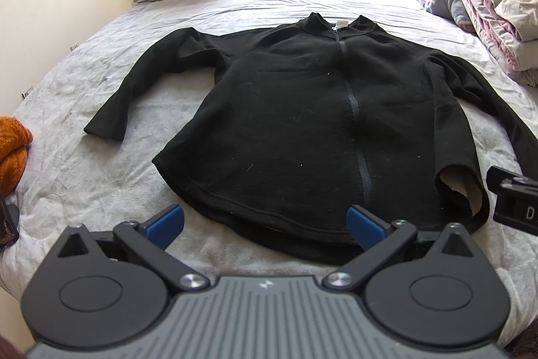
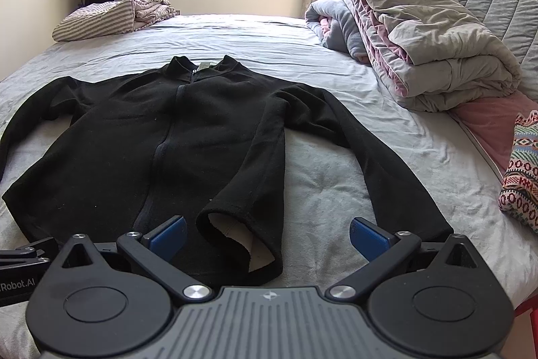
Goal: Fold small clothes
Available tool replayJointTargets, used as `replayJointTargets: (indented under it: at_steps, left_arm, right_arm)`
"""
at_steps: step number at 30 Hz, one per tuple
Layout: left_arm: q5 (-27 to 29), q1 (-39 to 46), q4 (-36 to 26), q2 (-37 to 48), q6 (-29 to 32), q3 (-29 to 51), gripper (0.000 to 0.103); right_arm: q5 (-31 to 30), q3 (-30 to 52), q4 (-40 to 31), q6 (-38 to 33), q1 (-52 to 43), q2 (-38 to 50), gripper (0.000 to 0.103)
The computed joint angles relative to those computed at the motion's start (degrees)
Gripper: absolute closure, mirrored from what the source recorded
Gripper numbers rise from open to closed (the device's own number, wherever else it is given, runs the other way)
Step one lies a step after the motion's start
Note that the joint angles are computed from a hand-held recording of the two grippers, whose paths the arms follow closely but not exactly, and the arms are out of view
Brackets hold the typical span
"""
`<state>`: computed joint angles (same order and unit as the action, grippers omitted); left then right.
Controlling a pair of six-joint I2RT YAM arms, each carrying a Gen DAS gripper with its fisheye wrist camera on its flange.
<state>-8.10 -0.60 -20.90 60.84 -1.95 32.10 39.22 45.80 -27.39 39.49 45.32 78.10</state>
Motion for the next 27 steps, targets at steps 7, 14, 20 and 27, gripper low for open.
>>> replayJointTargets:
  at_steps: [7,14,20,27]
  left_arm:
    - [0.14,0.57,1.48,1.81,0.29,0.01,0.001]
    - [0.03,0.66,2.26,2.58,0.57,0.06,0.001]
    - [0.86,1.31,3.93,3.56,0.66,-0.19,0.001]
    - [2.23,5.28,16.42,2.70,9.71,-6.30,0.001]
  right_arm:
    - [-0.57,0.32,0.67,-0.48,-0.50,0.96,0.000]
    - [-1.07,1.08,1.02,-1.04,-0.89,2.00,0.000]
    - [-1.30,1.16,1.89,-1.55,-1.23,2.46,0.000]
    - [-5.04,-3.11,8.40,-6.34,-4.57,0.79,0.000]
